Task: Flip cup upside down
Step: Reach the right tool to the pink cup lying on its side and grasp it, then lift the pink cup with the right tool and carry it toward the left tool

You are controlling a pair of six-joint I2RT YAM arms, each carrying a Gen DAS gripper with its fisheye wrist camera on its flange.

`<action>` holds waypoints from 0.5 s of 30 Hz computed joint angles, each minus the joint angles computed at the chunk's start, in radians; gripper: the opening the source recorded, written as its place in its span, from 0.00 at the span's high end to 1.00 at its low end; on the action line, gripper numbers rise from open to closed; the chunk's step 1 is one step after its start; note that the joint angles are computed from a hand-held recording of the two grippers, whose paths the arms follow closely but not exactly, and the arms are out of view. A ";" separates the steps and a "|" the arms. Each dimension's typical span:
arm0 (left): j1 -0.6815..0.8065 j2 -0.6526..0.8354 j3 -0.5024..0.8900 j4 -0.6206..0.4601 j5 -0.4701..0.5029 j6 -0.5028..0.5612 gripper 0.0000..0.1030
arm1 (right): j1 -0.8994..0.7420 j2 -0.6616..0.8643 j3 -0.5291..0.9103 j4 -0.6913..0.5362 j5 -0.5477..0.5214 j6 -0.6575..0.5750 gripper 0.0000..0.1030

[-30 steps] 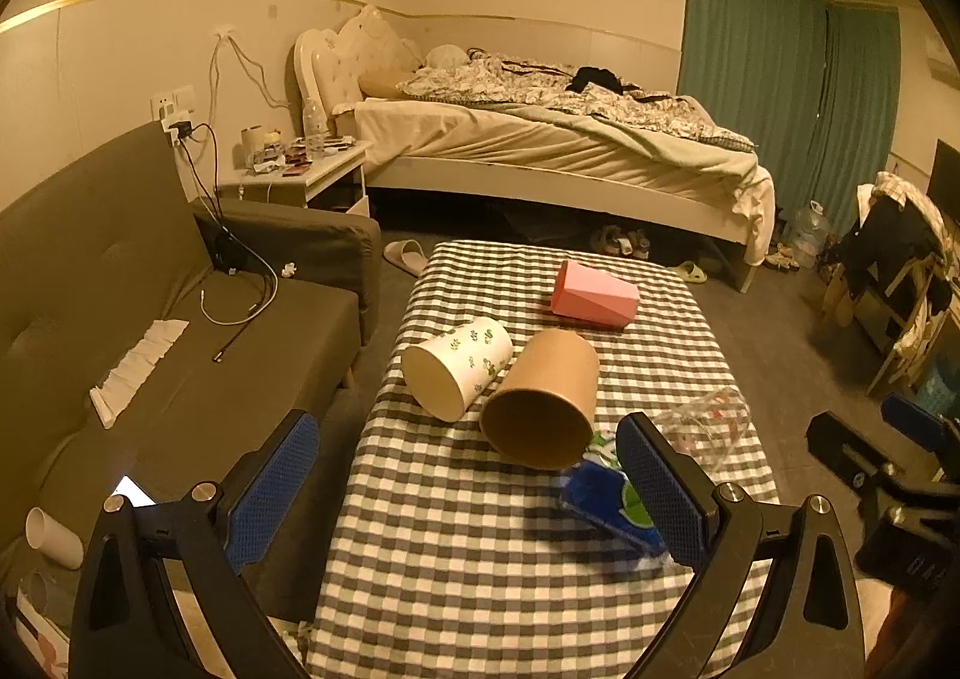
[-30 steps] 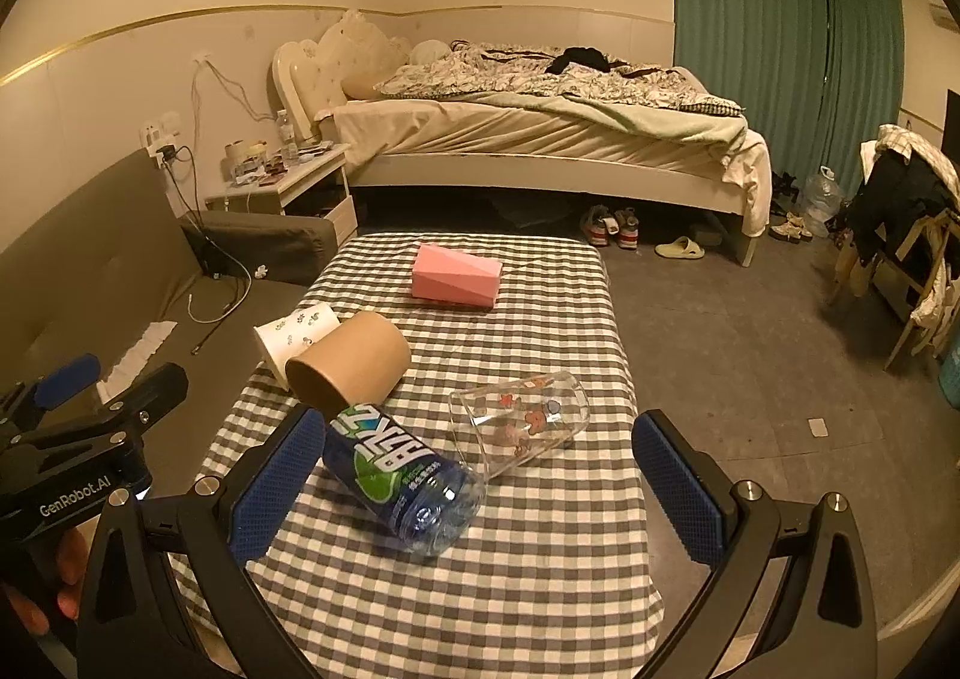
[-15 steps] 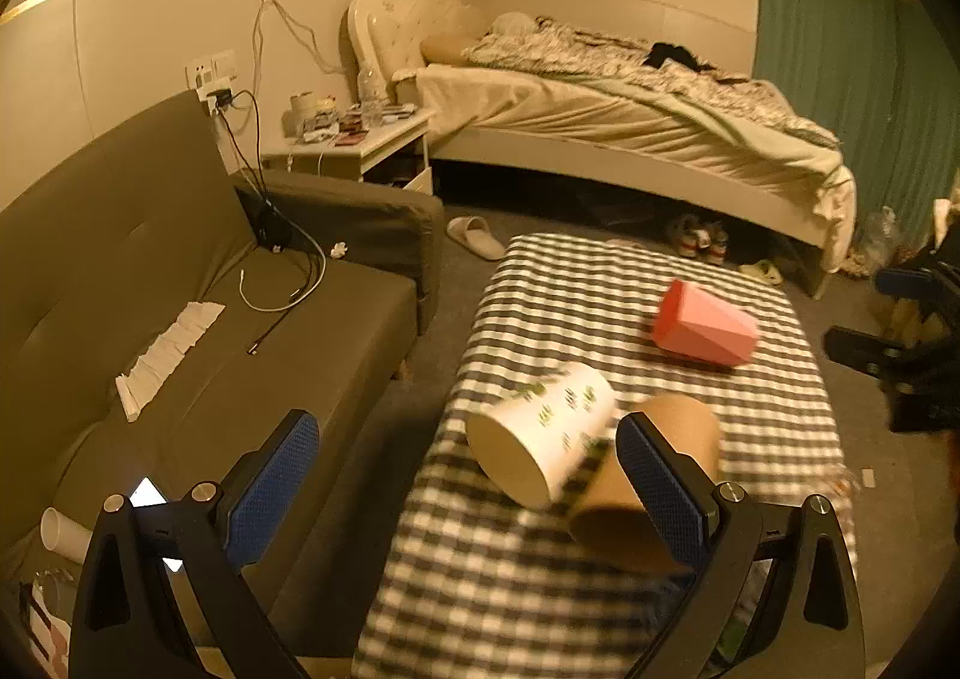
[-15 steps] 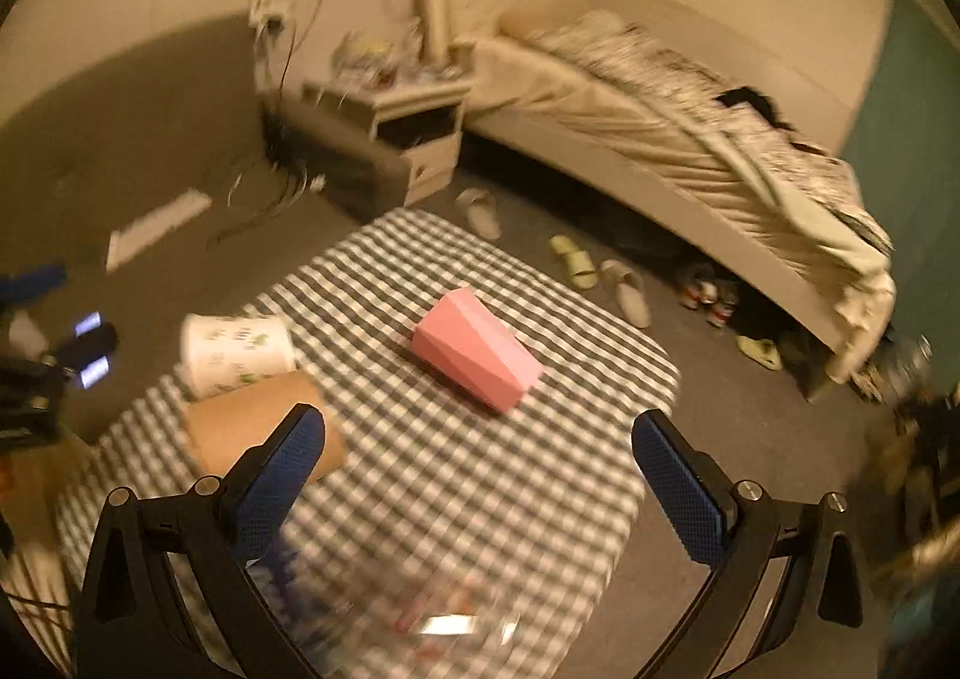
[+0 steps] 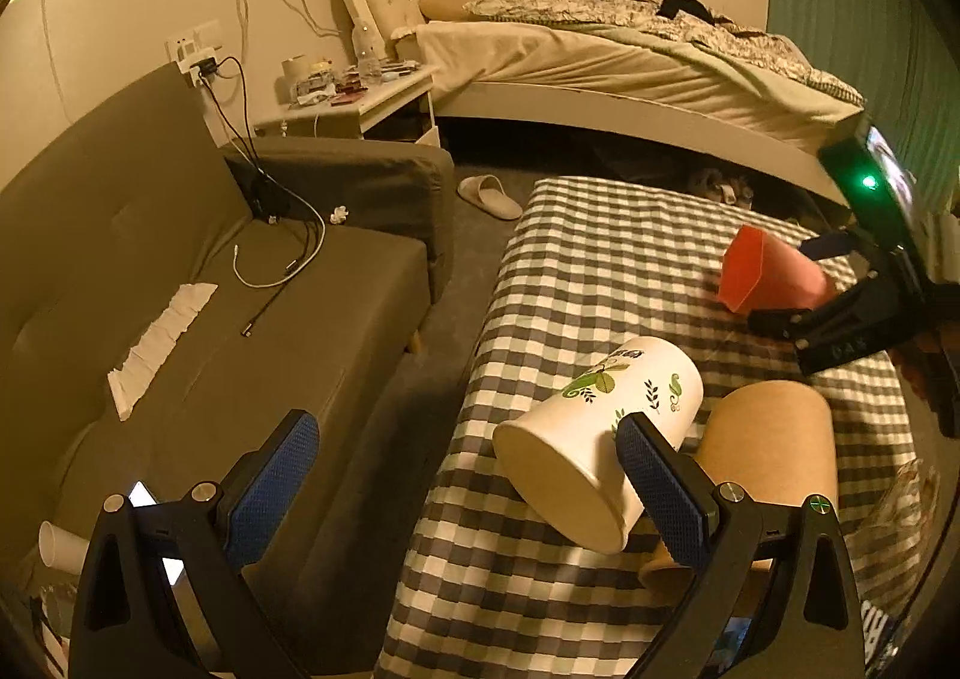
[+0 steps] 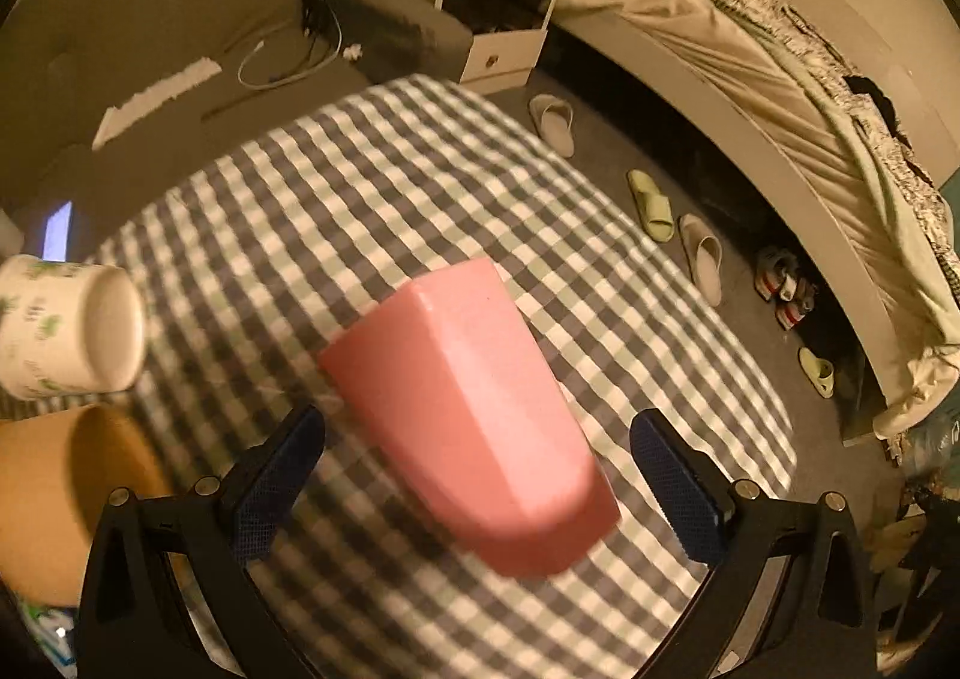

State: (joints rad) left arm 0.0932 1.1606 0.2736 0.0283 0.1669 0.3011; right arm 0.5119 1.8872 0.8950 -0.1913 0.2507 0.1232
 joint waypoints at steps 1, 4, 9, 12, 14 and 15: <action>0.004 0.008 0.000 0.008 0.006 0.003 0.01 | -0.008 0.013 0.002 0.009 -0.007 -0.007 0.08; 0.013 0.006 0.009 -0.011 0.023 0.008 0.01 | -0.014 0.048 0.023 0.014 -0.029 -0.006 0.20; 0.037 -0.119 0.024 -0.131 0.063 0.015 0.01 | 0.033 -0.021 0.008 -0.042 0.045 0.073 0.36; 0.090 -0.276 0.053 -0.293 0.128 0.042 0.01 | 0.093 -0.174 -0.036 -0.138 0.114 0.171 0.37; 0.143 -0.375 0.080 -0.412 0.181 0.074 0.01 | 0.168 -0.298 -0.033 -0.279 0.187 0.272 0.38; 0.174 -0.415 0.097 -0.468 0.213 0.094 0.01 | 0.201 -0.340 -0.025 -0.339 0.213 0.315 0.38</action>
State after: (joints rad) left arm 0.2674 0.7458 0.3705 -0.4401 0.3800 0.3952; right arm 0.7134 1.5474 0.8698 -0.5301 0.4632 0.4383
